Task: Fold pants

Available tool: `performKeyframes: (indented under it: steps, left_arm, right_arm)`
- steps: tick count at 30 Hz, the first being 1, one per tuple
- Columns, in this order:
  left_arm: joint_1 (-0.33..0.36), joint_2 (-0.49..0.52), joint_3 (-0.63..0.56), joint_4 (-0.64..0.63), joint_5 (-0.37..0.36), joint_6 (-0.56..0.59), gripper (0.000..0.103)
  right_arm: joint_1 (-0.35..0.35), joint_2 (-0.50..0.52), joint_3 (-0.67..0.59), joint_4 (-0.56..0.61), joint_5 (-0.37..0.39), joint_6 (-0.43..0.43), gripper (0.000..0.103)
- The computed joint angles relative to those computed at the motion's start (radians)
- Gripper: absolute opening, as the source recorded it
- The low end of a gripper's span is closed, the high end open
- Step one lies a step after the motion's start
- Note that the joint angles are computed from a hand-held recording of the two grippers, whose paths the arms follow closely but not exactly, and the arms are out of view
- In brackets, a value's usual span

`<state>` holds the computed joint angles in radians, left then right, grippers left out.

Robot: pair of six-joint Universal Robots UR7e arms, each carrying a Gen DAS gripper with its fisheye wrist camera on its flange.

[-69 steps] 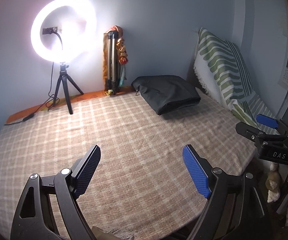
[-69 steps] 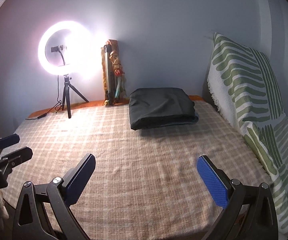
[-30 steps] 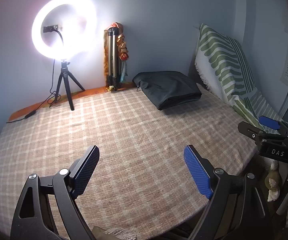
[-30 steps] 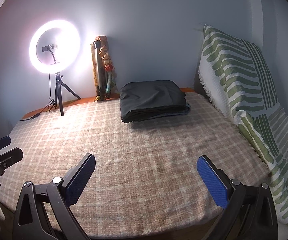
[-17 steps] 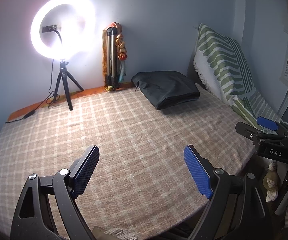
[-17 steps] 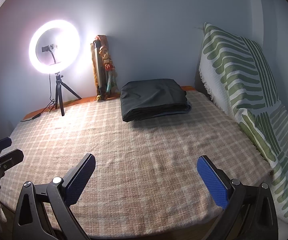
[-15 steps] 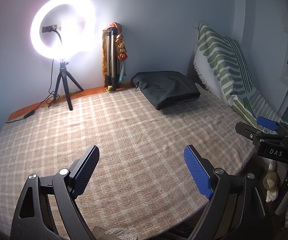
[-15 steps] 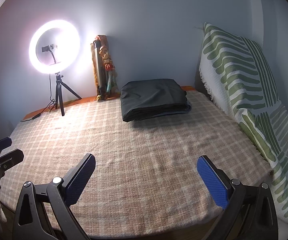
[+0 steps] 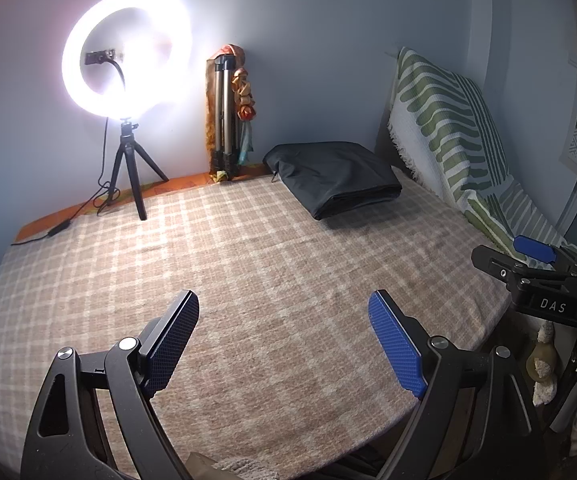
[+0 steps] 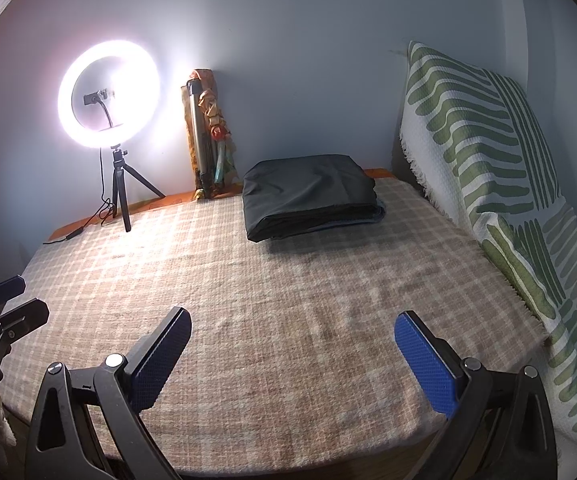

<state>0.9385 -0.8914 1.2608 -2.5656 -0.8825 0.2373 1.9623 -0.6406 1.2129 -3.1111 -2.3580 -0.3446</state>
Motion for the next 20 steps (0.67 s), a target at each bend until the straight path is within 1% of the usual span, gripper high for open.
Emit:
performKeyframes:
  steps: [9,16,20]
  left_arm:
    - [0.001,0.002,-0.002,0.006,0.004,-0.006,0.087]
    - [0.001,0.0,0.016,-0.041,0.0,0.011,0.087]
    - [0.0,0.001,0.014,-0.035,0.009,-0.003,0.087]
  right_arm:
    - [-0.004,0.0,0.001,0.01,0.005,0.011,0.103]
    - [-0.006,0.0,0.001,0.016,0.005,0.018,0.103]
    - [-0.006,0.002,0.003,0.018,0.003,0.026,0.103]
